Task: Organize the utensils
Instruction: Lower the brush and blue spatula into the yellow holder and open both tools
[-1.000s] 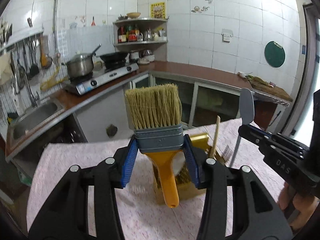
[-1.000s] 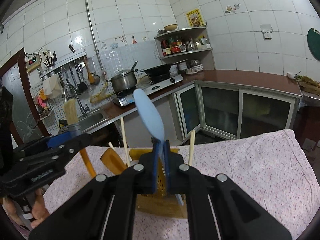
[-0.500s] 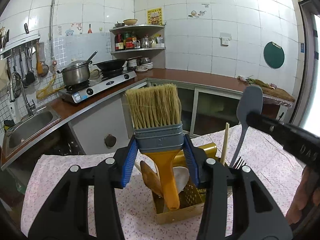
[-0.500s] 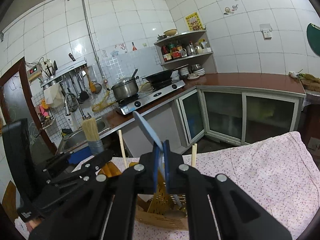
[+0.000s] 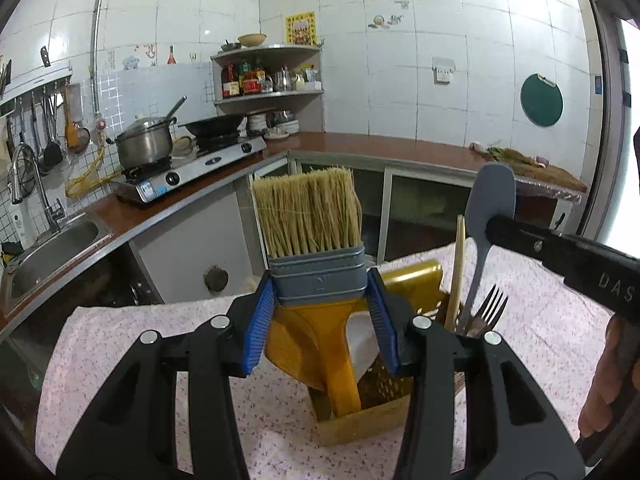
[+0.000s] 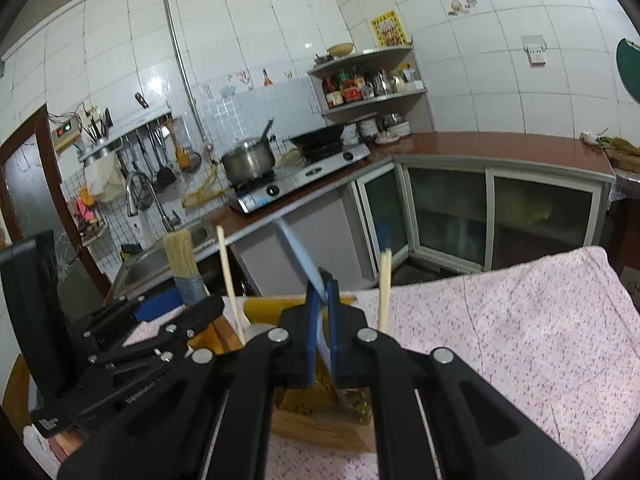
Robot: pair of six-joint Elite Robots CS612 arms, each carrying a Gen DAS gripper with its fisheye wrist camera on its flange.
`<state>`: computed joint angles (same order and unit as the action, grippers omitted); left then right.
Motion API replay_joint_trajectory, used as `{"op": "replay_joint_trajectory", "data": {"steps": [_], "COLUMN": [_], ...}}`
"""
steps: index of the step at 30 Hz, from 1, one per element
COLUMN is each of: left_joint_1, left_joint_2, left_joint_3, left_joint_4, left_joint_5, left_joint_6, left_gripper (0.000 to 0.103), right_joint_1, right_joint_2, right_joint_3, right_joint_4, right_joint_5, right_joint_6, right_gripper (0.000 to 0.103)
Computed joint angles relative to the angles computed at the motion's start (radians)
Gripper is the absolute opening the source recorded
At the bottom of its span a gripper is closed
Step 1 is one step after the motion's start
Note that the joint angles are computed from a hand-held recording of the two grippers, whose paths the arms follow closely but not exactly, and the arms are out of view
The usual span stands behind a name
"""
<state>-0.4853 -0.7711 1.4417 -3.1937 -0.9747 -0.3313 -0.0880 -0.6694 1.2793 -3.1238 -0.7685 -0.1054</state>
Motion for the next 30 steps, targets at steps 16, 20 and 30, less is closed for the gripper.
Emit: {"op": "replay_joint_trajectory", "data": {"steps": [16, 20, 30], "left_joint_1": [0.018, 0.015, 0.020], "left_joint_2": [-0.011, -0.008, -0.023], "left_joint_3": [0.026, 0.028, 0.041], "left_joint_4": [-0.020, -0.008, 0.008], "left_joint_5": [-0.083, -0.085, -0.115], "left_joint_6": [-0.024, -0.010, -0.006], "left_gripper": [0.045, 0.045, 0.045], "right_joint_1": [-0.008, -0.011, -0.018], "right_joint_2": [-0.007, -0.010, -0.016], "right_joint_3": [0.020, 0.025, 0.037], "right_joint_4": [0.029, 0.037, 0.030], "right_joint_5": [-0.010, -0.013, -0.013], "right_joint_6": [-0.065, -0.069, -0.068], "right_gripper": [0.005, 0.005, 0.005]}}
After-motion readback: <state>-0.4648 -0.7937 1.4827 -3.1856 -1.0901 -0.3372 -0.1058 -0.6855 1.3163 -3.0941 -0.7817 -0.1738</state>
